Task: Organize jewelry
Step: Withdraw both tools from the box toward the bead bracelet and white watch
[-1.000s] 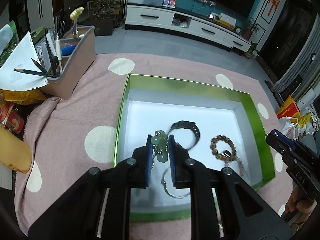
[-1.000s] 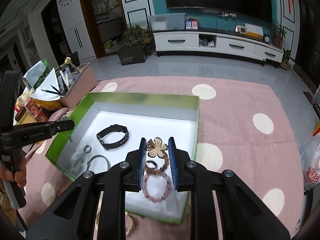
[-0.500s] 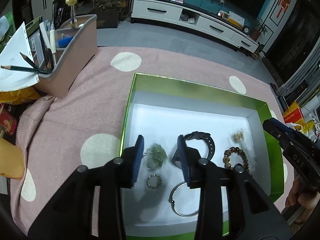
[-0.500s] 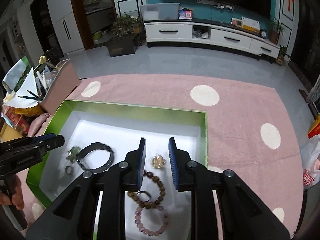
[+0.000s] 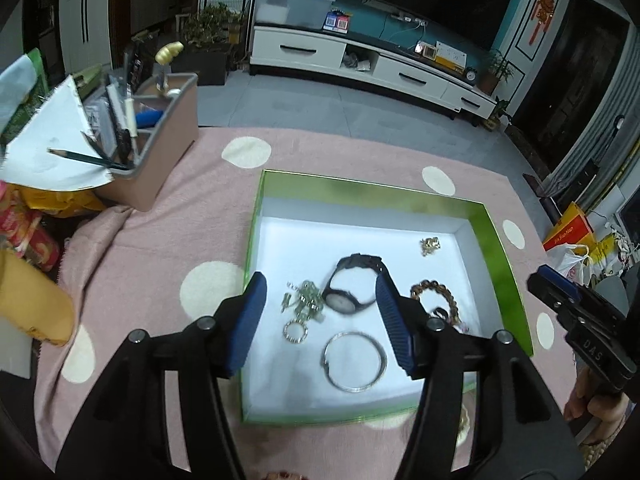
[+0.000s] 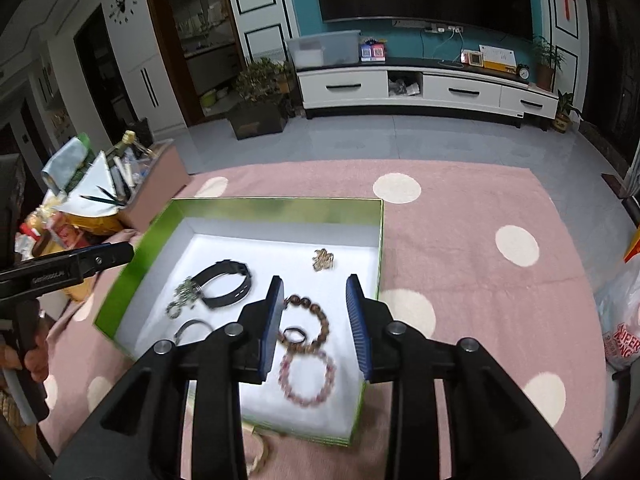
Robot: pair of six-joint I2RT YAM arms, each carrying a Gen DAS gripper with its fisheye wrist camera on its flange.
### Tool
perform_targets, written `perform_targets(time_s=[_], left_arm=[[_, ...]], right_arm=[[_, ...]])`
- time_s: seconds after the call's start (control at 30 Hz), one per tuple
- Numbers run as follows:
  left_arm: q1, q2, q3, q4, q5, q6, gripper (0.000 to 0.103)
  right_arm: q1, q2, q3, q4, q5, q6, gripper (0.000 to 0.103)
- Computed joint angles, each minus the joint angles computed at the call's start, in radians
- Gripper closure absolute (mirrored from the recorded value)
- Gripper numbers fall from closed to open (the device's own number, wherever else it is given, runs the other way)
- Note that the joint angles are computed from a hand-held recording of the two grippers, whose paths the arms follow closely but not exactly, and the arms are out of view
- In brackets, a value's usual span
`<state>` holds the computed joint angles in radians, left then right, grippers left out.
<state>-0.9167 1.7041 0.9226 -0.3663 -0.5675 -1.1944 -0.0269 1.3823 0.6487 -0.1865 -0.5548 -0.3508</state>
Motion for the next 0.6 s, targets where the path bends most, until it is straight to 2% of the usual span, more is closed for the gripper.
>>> perform_targets(time_s=[0.13, 0.27, 0.4, 0.6], left_arm=[[-0.08, -0.032, 0.001, -0.087, -0.05, -0.08, 0.037], [-0.17, -0.051, -0.011, -0.161, -0.082, -0.191, 0.035], [-0.263, -0.058, -0.032, -0.215, -0.091, -0.32, 0.033], [-0.375, -0.037, -0.054, -0.26, -0.092, -0.474, 0.03]], right_arm=[[-0.095, -0.108, -0.047, -0.1, -0.081, -0.081, 0.065], [-0.178, -0.188, -0.087, -0.203, -0.135, -0.173, 0.063], [-0.285, -0.238, -0.117, -0.301, -0.188, -0.28, 0.057], [-0.419, -0.25, -0.129, -0.448, -0.251, -0.439, 0.056]])
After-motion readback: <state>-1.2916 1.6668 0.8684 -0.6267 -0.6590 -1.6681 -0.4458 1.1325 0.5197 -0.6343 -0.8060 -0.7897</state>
